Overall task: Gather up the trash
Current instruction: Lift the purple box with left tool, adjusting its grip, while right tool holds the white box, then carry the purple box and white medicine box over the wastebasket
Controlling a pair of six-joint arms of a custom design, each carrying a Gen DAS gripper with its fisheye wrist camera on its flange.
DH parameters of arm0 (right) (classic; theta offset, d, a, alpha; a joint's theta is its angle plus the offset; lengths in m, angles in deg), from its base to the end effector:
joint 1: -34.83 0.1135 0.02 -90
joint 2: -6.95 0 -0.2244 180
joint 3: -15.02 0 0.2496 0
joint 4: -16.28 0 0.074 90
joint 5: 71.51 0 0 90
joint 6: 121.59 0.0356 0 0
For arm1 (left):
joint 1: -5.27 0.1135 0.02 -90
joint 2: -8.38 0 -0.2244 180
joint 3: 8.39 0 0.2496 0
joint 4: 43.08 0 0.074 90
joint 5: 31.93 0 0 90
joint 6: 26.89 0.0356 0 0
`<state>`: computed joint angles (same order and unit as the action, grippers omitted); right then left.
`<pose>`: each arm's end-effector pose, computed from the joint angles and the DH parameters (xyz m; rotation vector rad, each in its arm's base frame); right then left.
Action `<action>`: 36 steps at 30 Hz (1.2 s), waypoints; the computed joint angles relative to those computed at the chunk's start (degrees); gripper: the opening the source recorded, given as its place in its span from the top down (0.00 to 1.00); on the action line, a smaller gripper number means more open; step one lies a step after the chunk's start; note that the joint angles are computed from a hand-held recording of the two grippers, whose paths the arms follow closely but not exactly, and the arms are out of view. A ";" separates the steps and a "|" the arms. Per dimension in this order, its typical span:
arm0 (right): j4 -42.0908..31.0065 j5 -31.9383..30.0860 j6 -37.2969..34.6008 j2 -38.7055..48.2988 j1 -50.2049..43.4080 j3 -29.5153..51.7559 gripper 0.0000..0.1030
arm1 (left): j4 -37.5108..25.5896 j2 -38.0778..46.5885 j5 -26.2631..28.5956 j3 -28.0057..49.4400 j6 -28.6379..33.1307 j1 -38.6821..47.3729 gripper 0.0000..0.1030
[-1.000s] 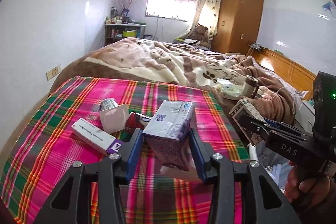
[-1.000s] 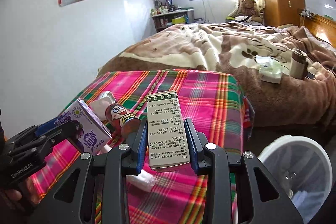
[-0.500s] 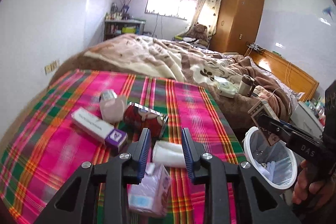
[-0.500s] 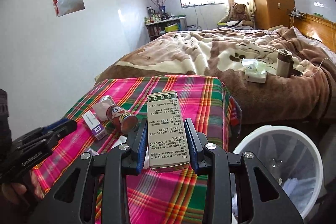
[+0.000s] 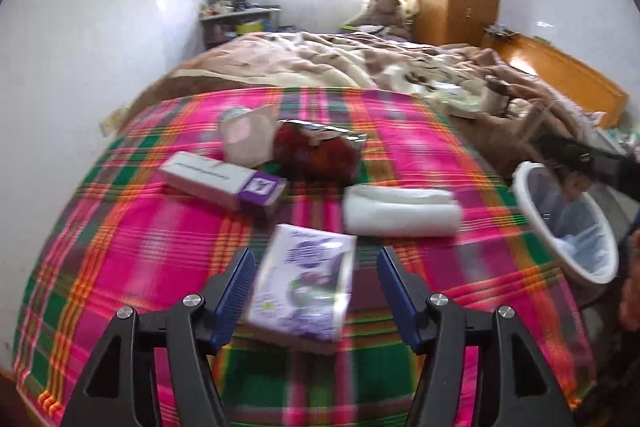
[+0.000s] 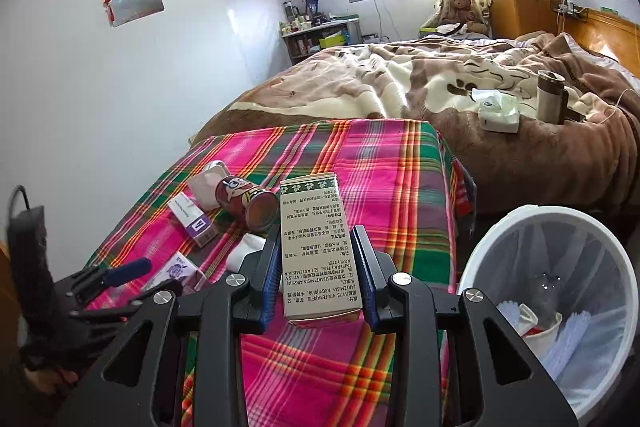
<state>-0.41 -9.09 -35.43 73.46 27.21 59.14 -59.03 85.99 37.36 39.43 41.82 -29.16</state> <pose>0.2433 -0.0159 0.1577 -0.1828 2.1882 0.4289 0.2243 -0.1385 0.1318 0.0934 2.3039 -0.0655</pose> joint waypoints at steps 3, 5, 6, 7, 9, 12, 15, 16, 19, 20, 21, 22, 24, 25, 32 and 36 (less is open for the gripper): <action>-0.35 0.75 0.12 -1.01 0.59 -0.48 0.66 | 1.92 1.28 3.46 -1.00 1.03 2.94 0.38; -0.50 1.04 0.38 -1.33 0.95 -0.58 0.66 | 1.96 2.15 5.19 -1.09 0.96 4.48 0.37; -0.38 1.09 0.45 -1.39 1.07 -0.67 0.66 | 2.75 2.44 5.71 -1.41 1.49 4.78 0.37; -0.34 1.37 0.60 -1.43 1.38 -0.67 0.66 | 2.95 3.27 6.74 -1.13 2.07 5.22 0.37; -0.25 1.84 0.83 -1.51 1.94 -0.68 0.66 | 3.17 5.37 9.52 -0.24 2.60 6.10 0.37; -0.31 2.12 0.88 -1.56 2.24 -0.64 0.66 | 3.79 6.70 8.73 0.10 2.50 5.58 0.37; -0.33 2.68 0.82 -1.63 2.33 -0.74 0.66 | 4.55 6.28 8.84 -0.29 2.02 5.59 0.43; -0.39 2.59 0.92 -1.79 2.24 -0.84 0.66 | 4.69 6.01 9.27 -0.35 1.82 5.80 0.43; -0.59 2.62 0.92 -2.71 1.79 -1.47 0.66 | 4.52 4.48 8.38 -0.73 1.16 5.07 0.43; -0.84 2.41 0.78 -3.05 1.48 -1.59 0.66 | 4.20 3.80 8.06 -0.83 0.92 4.58 0.43; -1.03 2.20 0.65 -3.30 1.19 -1.72 0.66 | 4.03 2.98 7.73 -0.98 0.71 4.03 0.43; -1.27 2.01 0.55 -3.65 0.91 -1.87 0.66 | 3.53 2.22 7.33 -0.86 0.60 3.38 0.44; -1.58 1.66 0.59 -4.51 0.34 -2.23 0.66 | 2.27 0.62 6.31 -0.47 0.20 1.94 0.46; -1.76 1.43 0.68 -5.06 0.01 -2.46 0.66 | 1.85 0.11 6.00 -0.16 0.17 1.38 0.46; -4.87 -1.91 -0.55 -10.33 -4.82 -3.83 0.66 | -1.52 -2.87 2.18 2.54 -0.65 -4.30 0.46; -6.39 -3.76 -1.31 -12.87 -7.79 -4.35 0.66 | -2.87 -4.17 0.15 4.00 -1.27 -8.04 0.46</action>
